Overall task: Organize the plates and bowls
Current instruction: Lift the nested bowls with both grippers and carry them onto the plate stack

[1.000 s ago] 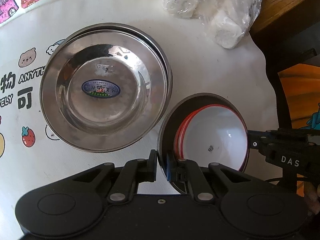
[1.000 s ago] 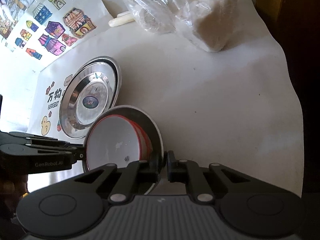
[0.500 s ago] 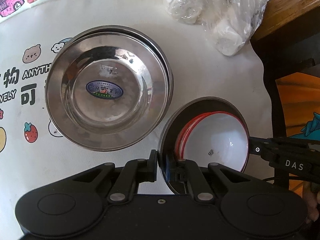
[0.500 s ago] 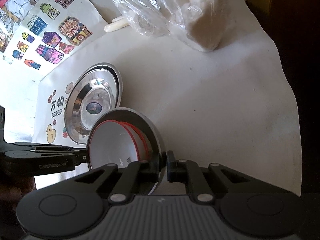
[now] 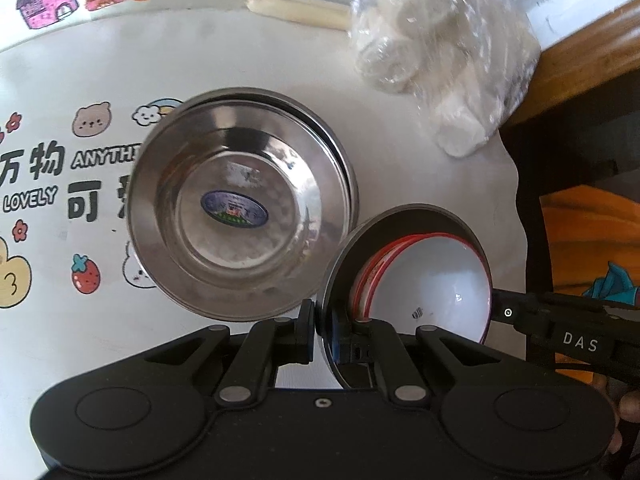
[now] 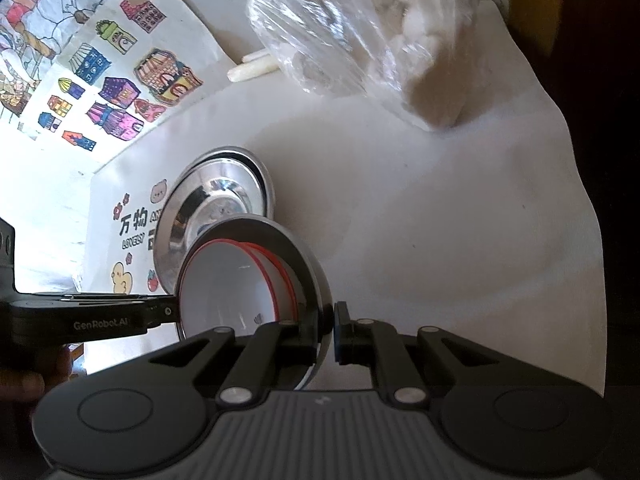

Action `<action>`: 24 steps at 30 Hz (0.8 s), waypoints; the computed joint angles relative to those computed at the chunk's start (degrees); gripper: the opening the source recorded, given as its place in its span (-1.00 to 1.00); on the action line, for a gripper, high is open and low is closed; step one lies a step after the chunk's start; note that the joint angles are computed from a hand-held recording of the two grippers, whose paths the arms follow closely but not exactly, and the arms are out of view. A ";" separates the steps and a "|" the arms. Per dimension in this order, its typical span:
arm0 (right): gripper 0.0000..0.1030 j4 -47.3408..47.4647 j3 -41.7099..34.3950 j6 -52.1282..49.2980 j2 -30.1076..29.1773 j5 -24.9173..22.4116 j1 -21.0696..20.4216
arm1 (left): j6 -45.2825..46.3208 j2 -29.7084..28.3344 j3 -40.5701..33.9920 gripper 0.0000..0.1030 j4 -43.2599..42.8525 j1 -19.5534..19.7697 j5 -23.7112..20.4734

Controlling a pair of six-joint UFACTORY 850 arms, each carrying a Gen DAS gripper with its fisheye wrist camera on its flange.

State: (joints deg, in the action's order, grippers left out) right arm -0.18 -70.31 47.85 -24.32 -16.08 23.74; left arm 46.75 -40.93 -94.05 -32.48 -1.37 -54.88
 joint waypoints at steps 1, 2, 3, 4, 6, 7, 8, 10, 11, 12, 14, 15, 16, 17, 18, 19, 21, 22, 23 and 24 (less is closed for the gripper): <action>-0.84 0.04 -0.65 -0.25 -0.34 -0.27 0.02 | -0.24 -0.19 -0.41 -0.86 -0.02 0.15 -0.04; -0.84 0.23 -1.30 -0.73 -0.70 -0.50 0.01 | -0.46 -0.32 -0.69 -0.86 -0.06 0.34 -0.04; -0.84 0.49 -1.97 -1.39 -1.07 -0.74 -0.01 | -0.76 -0.57 -1.11 -0.86 -0.08 0.53 -0.10; -0.84 0.81 -2.82 -2.21 -1.55 -1.09 -0.01 | -1.08 -0.66 -1.34 -0.86 -0.13 0.71 -0.12; -0.84 1.56 -4.29 -3.87 -2.45 -1.73 -0.05 | -1.75 -1.00 -2.05 -0.86 -0.27 1.13 -0.29; -0.84 1.80 -5.05 -4.55 -2.96 -2.05 -0.03 | -2.17 -1.18 -2.38 -0.86 -0.35 1.20 -0.29; -0.84 2.06 -5.82 -5.24 -3.46 -2.37 -0.01 | -2.43 -1.36 -2.77 -0.86 -0.44 1.45 -0.36; -0.84 2.84 -7.22 -6.79 -4.37 -2.88 -0.01 | -2.97 -1.72 -3.52 -0.86 -0.52 1.92 -0.47; -0.84 3.10 -7.86 -7.42 -4.81 -3.09 0.02 | -3.30 -1.89 -3.85 -0.86 -0.57 2.12 -0.46; -0.84 3.39 -8.55 -8.09 -5.29 -3.33 0.02 | -3.68 -2.07 -4.18 -0.86 -0.56 2.28 -0.43; -0.84 4.27 -10.11 -9.81 -6.39 -3.86 0.03 | -4.40 -2.41 -4.73 -0.86 -0.56 2.71 -0.35; -0.84 4.65 -10.92 -10.55 -6.99 -4.08 0.05 | -4.81 -2.57 -4.96 -0.86 -0.59 2.87 -0.23; -0.84 5.24 -12.06 -11.57 -7.77 -4.48 0.00 | -5.31 -2.85 -5.40 -0.86 -0.53 3.05 -0.20; -0.84 5.87 -13.03 -12.62 -8.44 -4.82 -0.06 | -5.80 -3.09 -5.81 -0.86 -0.41 3.22 -0.12; -0.84 6.51 -14.05 -13.70 -9.17 -5.16 -0.11 | -6.26 -3.34 -6.22 -0.86 -0.23 3.38 -0.03; -0.84 7.03 -15.05 -14.62 -9.89 -5.49 -0.16 | -6.69 -3.63 -6.66 -0.86 -0.06 3.54 0.07; -0.84 8.04 -16.97 -16.45 -11.23 -6.29 -0.21 | -7.72 -4.38 -7.84 -0.86 0.47 3.66 0.13; -0.84 8.59 -18.08 -17.48 -12.01 -6.79 -0.22 | -8.06 -4.67 -8.28 -0.86 0.74 3.77 0.16; -0.84 8.88 -18.97 -18.14 -12.63 -7.27 -0.21 | -8.41 -4.91 -8.63 -0.86 0.97 3.83 0.21; -0.84 9.10 -19.78 -18.71 -13.20 -7.75 -0.21 | -8.81 -5.18 -9.04 -0.86 1.17 3.90 0.21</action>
State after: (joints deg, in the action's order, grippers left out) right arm 8.92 -90.09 29.15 -37.53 -23.82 23.53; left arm 37.95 -46.11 -103.09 -31.31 2.53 -54.66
